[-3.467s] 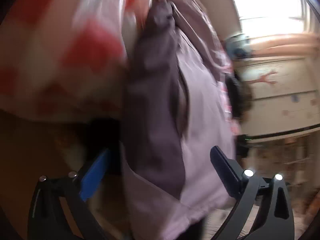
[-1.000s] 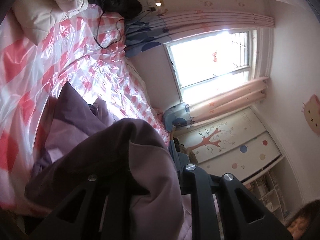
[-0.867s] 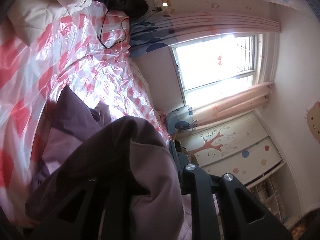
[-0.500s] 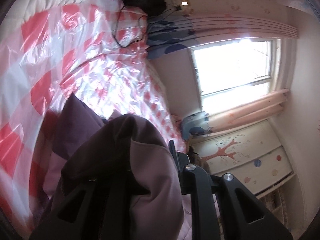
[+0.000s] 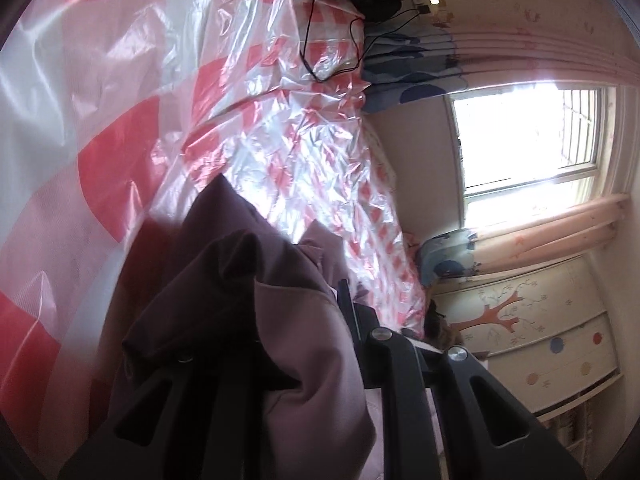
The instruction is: Fold large clothes
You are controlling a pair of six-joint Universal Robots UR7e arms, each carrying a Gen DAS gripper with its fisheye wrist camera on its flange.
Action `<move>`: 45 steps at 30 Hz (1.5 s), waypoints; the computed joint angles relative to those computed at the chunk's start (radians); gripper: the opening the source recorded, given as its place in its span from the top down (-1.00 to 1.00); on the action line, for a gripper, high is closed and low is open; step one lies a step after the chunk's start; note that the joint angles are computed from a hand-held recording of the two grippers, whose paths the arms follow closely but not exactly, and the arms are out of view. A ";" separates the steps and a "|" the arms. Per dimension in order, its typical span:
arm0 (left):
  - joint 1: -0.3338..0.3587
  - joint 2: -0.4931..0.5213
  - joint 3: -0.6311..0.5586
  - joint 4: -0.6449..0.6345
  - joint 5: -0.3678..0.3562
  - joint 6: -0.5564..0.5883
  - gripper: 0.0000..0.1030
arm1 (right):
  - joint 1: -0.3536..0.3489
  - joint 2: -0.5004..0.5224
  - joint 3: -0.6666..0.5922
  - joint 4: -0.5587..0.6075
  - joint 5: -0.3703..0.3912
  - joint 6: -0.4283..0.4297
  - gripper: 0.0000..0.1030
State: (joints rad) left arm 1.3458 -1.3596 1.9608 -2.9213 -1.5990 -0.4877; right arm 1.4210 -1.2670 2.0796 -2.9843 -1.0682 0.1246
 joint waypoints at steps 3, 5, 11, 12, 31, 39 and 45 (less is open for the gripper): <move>0.000 0.010 -0.002 0.009 0.022 0.008 0.68 | -0.020 0.002 0.013 0.000 0.009 -0.004 0.57; -0.002 0.014 -0.011 0.025 0.030 -0.004 0.67 | -0.026 0.006 0.011 0.009 0.017 0.005 0.56; -0.007 -0.004 -0.053 0.046 -0.085 -0.100 -0.02 | 0.002 -0.039 0.009 0.017 0.060 0.021 -0.73; -0.008 -0.009 -0.052 0.029 -0.110 -0.126 -0.30 | 0.009 -0.056 0.016 0.006 0.061 0.028 -0.87; -0.378 -0.102 0.089 0.152 0.213 0.233 -0.76 | 0.548 0.072 -0.058 0.117 -0.912 -0.423 -0.86; -0.254 0.182 -0.141 0.194 0.350 0.257 -0.75 | 0.484 0.395 -0.351 0.153 -1.070 -0.385 -0.87; -0.207 0.287 -0.235 0.200 0.381 0.274 -0.75 | 0.409 0.506 -0.527 0.262 -1.062 -0.341 -0.87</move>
